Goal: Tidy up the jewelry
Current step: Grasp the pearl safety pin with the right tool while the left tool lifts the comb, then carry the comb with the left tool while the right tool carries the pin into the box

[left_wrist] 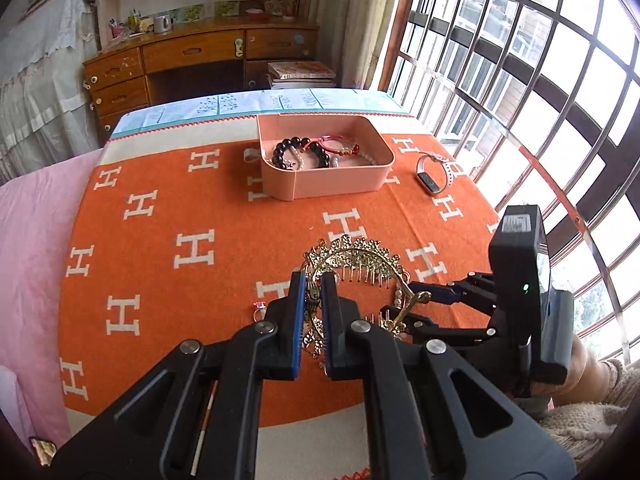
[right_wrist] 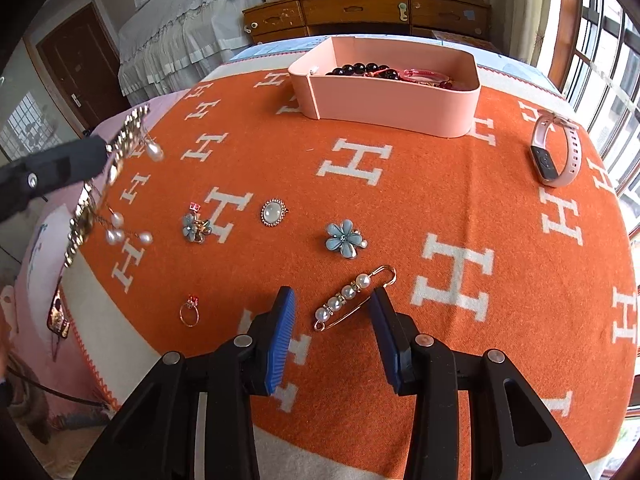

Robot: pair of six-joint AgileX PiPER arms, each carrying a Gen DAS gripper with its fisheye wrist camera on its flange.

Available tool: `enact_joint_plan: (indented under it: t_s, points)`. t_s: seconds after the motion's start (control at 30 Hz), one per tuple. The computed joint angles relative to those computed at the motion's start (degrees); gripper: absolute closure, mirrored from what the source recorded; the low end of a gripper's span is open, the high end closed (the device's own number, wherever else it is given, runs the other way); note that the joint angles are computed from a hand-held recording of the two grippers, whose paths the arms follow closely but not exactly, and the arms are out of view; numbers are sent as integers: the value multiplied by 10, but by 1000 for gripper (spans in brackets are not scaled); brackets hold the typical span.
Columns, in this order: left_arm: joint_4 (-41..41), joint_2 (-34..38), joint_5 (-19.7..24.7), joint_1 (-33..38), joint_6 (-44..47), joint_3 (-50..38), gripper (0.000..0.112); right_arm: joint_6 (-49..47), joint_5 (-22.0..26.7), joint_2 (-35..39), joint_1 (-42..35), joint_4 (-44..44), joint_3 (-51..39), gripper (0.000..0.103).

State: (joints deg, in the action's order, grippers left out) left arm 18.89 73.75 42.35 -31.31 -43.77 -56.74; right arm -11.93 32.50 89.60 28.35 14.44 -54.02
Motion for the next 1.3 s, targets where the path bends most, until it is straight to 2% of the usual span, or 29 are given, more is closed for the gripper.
enact_joint_plan:
  t_s: [0.07,0.13,0.17,0.5,0.67,0.8,0.93,1.07,1.2,1.3]
  points:
    - [-11,-3,6,12,14,-11,107,62,-7,4,25,-64,-5,65]
    - [-11,-6,13,18,19,-21,107,132,-10,8,50,-140,-8,74]
    - [-13,-7,15,21,23,-26,107,156,-11,9,58,-168,-8,75]
    - [-5,2,44,33,42,-84,107,142,-15,-2,39,-171,7,96]
    - [-5,20,58,35,55,-124,107,29,12,-13,-16,-62,4,96]
    - [-15,47,77,48,83,-179,107,-51,56,-20,-73,14,-31,96]
    - [-15,87,105,60,113,-258,107,-71,112,-23,-110,24,-120,96]
    - [-23,146,148,79,150,-368,107,-72,166,2,-127,26,-254,96]
    - [-37,224,199,104,180,-509,107,-53,225,66,-134,25,-426,96]
    - [-48,295,234,123,196,-618,107,-23,278,143,-141,32,-574,96]
